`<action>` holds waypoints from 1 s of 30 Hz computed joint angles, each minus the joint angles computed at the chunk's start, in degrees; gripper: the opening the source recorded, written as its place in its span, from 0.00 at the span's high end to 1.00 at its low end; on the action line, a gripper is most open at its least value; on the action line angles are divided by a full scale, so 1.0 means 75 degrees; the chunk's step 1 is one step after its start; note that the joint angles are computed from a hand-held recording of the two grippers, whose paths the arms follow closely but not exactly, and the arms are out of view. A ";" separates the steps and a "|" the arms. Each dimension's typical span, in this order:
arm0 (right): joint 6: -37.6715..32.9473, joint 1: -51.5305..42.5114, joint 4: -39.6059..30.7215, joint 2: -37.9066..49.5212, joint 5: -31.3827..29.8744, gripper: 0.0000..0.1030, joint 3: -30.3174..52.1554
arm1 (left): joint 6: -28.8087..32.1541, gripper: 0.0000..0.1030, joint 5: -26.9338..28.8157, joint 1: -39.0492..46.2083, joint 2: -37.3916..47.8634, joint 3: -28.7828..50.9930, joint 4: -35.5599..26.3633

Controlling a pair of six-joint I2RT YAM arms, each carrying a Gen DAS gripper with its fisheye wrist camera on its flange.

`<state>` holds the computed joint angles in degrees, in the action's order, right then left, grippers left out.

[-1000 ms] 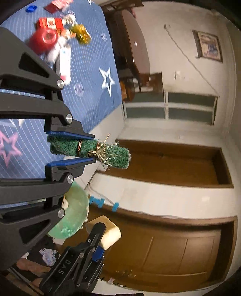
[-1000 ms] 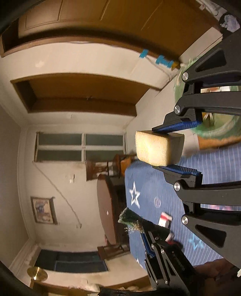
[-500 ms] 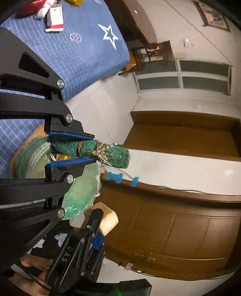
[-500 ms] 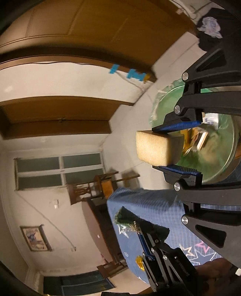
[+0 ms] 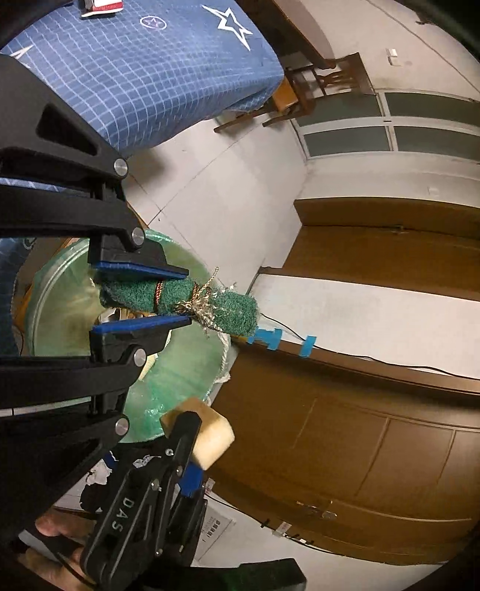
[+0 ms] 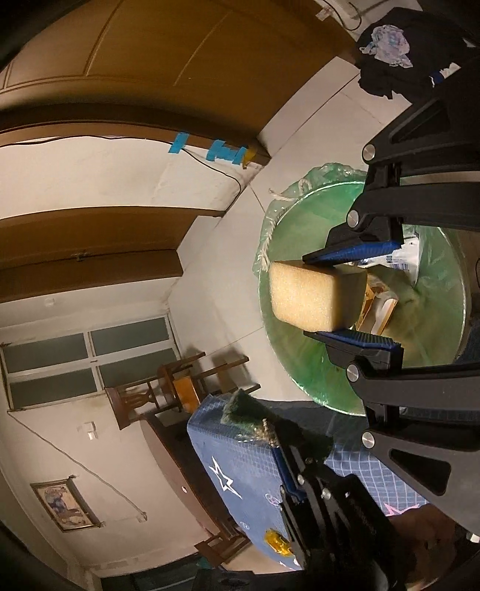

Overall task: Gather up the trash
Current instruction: 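Open both grippers to drop the scouring pad and sponge cube into the bin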

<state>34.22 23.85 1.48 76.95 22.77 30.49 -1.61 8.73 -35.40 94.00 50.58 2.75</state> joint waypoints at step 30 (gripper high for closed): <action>0.0293 0.0103 0.0488 0.0617 -0.0046 0.67 -0.0101 | -0.0096 0.82 -0.0352 -0.0326 0.0751 0.0602 -0.0250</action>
<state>36.42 24.62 5.14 81.58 22.43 29.73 -2.33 6.09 -37.84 99.63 55.10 0.87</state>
